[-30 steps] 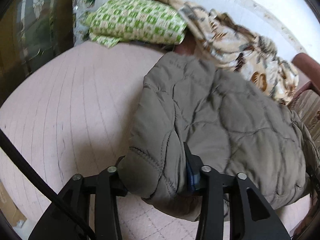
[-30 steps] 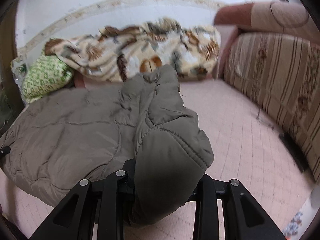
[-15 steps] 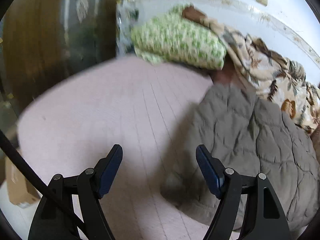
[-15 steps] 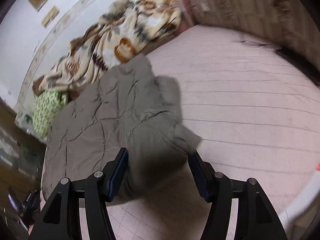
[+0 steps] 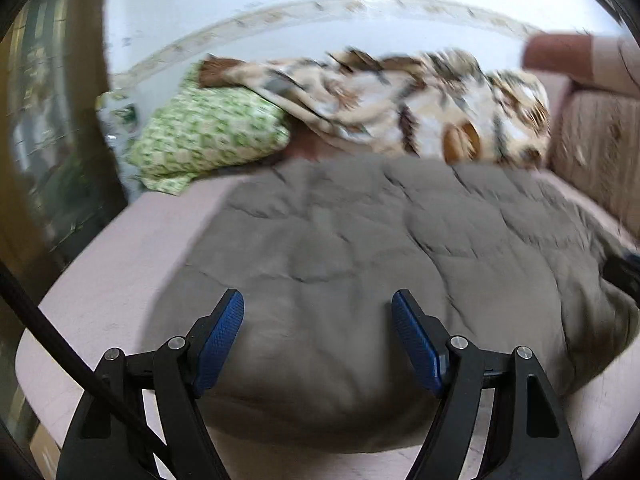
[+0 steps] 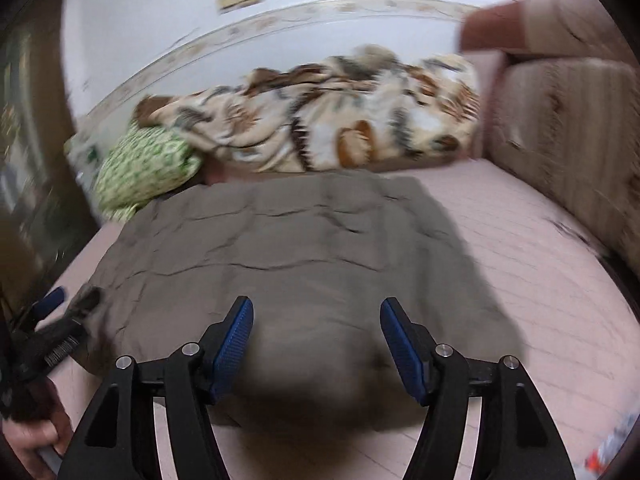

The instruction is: Fold large clothes

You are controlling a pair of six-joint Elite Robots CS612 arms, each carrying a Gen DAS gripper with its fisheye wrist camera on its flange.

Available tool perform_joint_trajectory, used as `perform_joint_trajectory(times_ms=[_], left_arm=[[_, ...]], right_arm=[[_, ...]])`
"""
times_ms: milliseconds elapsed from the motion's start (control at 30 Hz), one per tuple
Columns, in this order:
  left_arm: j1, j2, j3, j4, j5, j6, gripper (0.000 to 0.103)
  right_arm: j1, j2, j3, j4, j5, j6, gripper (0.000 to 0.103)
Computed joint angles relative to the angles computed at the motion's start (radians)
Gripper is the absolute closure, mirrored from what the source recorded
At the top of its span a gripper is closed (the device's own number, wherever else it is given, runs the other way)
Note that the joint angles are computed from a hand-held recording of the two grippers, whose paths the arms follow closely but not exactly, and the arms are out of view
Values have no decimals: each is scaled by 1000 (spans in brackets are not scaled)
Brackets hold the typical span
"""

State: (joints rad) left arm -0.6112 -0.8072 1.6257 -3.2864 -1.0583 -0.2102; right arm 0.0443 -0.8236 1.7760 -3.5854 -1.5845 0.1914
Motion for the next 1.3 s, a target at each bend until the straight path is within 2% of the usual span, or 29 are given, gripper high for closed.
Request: perform_joint_trajectory(times_ms=[67, 133, 167, 300, 767, 1100, 1200, 1300], left_arm=[[-1, 22, -19, 26, 4, -7, 26], [7, 31, -35, 83, -19, -36, 24], [13, 32, -41, 104, -33, -45, 23], [12, 54, -60, 101, -21, -13, 20], [18, 55, -60, 116, -46, -43, 19], [18, 56, -57, 104, -44, -38, 19], [20, 53, -53, 99, -54, -41, 19], [20, 52, -50, 97, -56, -44, 19]], right_arm=[[13, 22, -38, 31, -14, -28, 31], [9, 36, -69, 118, 29, 2, 29], [8, 43, -77, 148, 41, 15, 24], [22, 70, -116, 230, -24, 10, 15], [27, 84, -137, 241, -61, -19, 11], [26, 80, -132, 240, -49, -13, 11], [15, 66, -109, 199, -14, 12, 12], [8, 50, -70, 111, -50, 39, 12]])
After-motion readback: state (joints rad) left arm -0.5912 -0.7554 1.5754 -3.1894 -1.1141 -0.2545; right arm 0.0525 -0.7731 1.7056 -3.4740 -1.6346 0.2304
